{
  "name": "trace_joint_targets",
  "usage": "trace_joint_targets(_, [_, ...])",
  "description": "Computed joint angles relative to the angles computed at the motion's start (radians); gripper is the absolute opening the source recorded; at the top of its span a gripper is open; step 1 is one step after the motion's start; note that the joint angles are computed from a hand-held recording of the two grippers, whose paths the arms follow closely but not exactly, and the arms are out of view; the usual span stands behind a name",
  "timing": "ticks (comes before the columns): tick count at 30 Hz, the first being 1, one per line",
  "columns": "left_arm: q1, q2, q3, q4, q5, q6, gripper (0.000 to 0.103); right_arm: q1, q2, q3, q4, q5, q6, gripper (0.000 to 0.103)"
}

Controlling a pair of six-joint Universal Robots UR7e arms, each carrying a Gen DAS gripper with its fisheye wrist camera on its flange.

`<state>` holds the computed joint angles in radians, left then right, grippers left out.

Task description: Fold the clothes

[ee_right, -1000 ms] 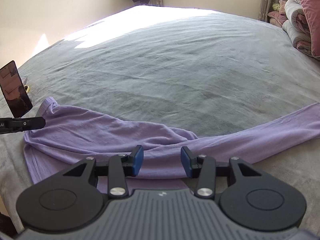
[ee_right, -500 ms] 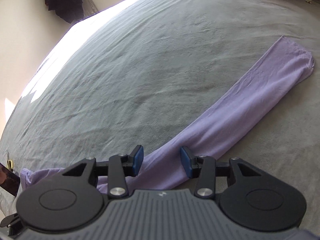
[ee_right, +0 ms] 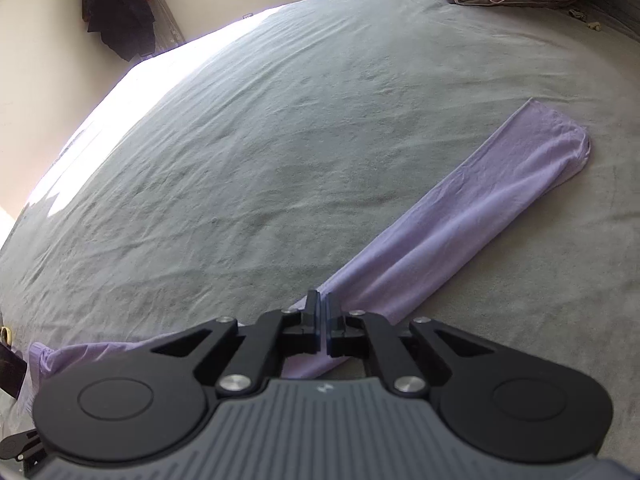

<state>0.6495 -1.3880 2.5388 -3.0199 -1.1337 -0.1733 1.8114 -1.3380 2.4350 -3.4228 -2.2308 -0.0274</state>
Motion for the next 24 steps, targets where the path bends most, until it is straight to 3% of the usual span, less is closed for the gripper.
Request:
trace_joint_targets(4, [-0.019,-0.003,0.010,0.000,0.019,-0.004,0.046,0.067,-0.038,0.023,-0.032,-0.025,-0.054,0.002])
trace_joint_targets(8, [-0.030,-0.007,0.021,0.002,0.033,-0.022,0.049,0.092,-0.055,0.016,0.038,-0.047,-0.045,0.005])
trace_joint_targets(10, [-0.033,-0.010,0.026,-0.001,0.036,-0.029,0.049,0.095,-0.040,0.004,0.062,-0.067,-0.027,0.015])
trace_joint_targets(12, [-0.036,-0.014,0.030,-0.005,0.039,-0.035,0.050,0.091,-0.022,-0.006,0.077,-0.073,-0.014,0.018])
trace_joint_targets(14, [-0.035,-0.015,0.032,-0.010,0.041,-0.035,0.051,0.081,0.002,-0.017,0.077,-0.072,-0.001,0.042])
trace_joint_targets(15, [-0.033,-0.013,0.031,-0.013,0.040,-0.035,0.051,0.076,0.017,-0.025,0.072,-0.072,0.001,0.045])
trace_joint_targets(24, [-0.006,0.002,0.009,-0.019,0.025,-0.034,0.052,0.031,0.165,-0.107,0.041,-0.132,0.029,0.045])
